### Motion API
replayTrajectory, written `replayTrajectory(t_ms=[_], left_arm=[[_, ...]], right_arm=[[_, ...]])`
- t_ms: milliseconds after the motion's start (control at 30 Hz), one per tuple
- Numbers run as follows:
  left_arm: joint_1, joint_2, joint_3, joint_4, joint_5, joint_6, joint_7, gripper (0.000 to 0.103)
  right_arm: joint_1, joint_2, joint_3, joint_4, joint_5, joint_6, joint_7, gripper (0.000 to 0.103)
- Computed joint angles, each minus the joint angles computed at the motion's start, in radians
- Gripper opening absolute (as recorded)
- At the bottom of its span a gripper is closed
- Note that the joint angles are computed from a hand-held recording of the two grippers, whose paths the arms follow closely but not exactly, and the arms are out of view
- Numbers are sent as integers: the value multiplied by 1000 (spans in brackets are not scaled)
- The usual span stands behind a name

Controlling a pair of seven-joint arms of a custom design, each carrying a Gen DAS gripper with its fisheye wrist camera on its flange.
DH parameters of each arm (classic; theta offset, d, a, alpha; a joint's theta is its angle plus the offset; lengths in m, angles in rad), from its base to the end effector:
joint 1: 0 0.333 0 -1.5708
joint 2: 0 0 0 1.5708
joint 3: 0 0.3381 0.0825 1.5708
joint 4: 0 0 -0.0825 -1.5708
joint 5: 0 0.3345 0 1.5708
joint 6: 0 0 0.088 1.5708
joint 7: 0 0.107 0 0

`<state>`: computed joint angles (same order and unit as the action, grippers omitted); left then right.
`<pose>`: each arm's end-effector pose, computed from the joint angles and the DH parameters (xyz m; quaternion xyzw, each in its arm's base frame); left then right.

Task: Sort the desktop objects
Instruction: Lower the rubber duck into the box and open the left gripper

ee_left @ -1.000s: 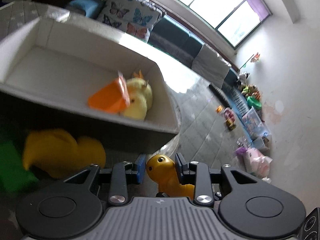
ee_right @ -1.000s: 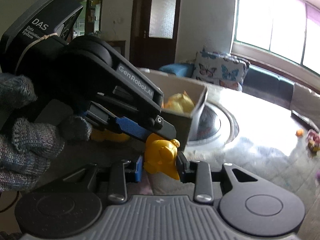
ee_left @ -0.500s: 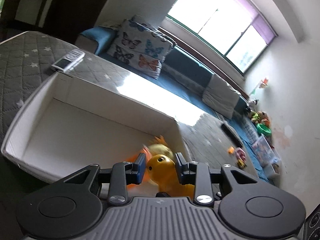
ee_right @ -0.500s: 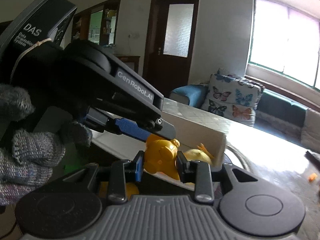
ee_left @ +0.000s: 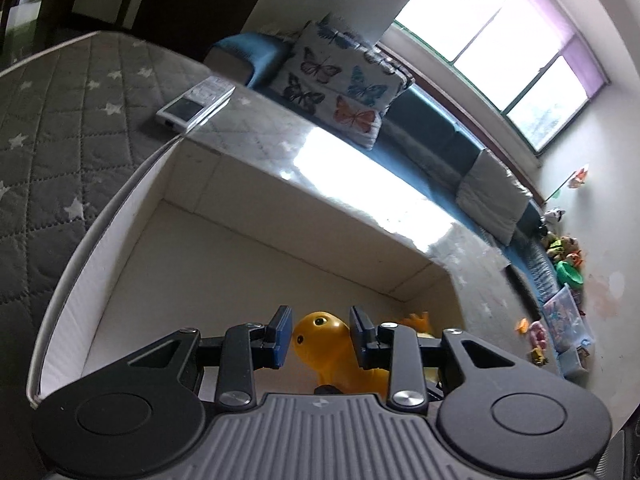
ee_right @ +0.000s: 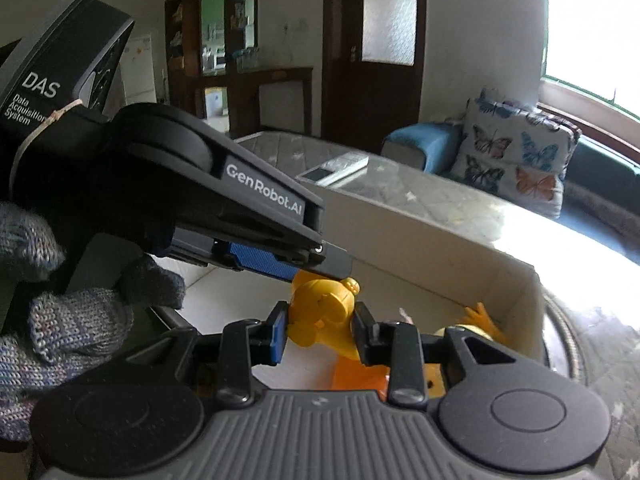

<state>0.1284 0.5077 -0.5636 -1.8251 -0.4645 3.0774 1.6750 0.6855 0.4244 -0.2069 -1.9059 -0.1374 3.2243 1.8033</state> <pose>0.6377 -0.1852 0.4241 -0.6695 0.6144 -0.4157 0.0387 0.5615 0.3298 0.4413 -0.7616 0.4793 -0.2336 0.3685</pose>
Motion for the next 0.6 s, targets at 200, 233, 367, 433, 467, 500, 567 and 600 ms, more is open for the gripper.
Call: replayTrajectory(t_ms=[200, 233, 367, 433, 467, 500, 567, 600], left_arm=[[-37, 6, 55, 17, 21, -40, -28, 33], [-40, 6, 59, 17, 22, -42, -29, 33], [-45, -1, 67, 7, 23, -32, -26, 33], [-39, -7, 61, -4, 22, -21, -20, 33], [-34, -12, 55, -13, 22, -12, -15, 33], [-27, -20, 46, -25, 19, -1, -10, 33], [-3, -34, 15, -52, 11, 24, 6, 33], [11, -41, -2, -65, 8, 37, 13, 33]], right_arm=[[-67, 34, 79, 58, -7, -69, -14, 34], [-70, 38, 82, 61, -8, -70, -8, 34], [-58, 34, 68, 49, -16, -57, 19, 34], [-29, 24, 36, 31, -24, -41, 40, 35], [-11, 19, 16, 21, -27, -32, 51, 37], [11, 16, -10, 12, -31, -21, 63, 40], [75, 6, -85, -17, -33, 11, 88, 41], [104, -1, -116, -34, -29, 28, 95, 41]])
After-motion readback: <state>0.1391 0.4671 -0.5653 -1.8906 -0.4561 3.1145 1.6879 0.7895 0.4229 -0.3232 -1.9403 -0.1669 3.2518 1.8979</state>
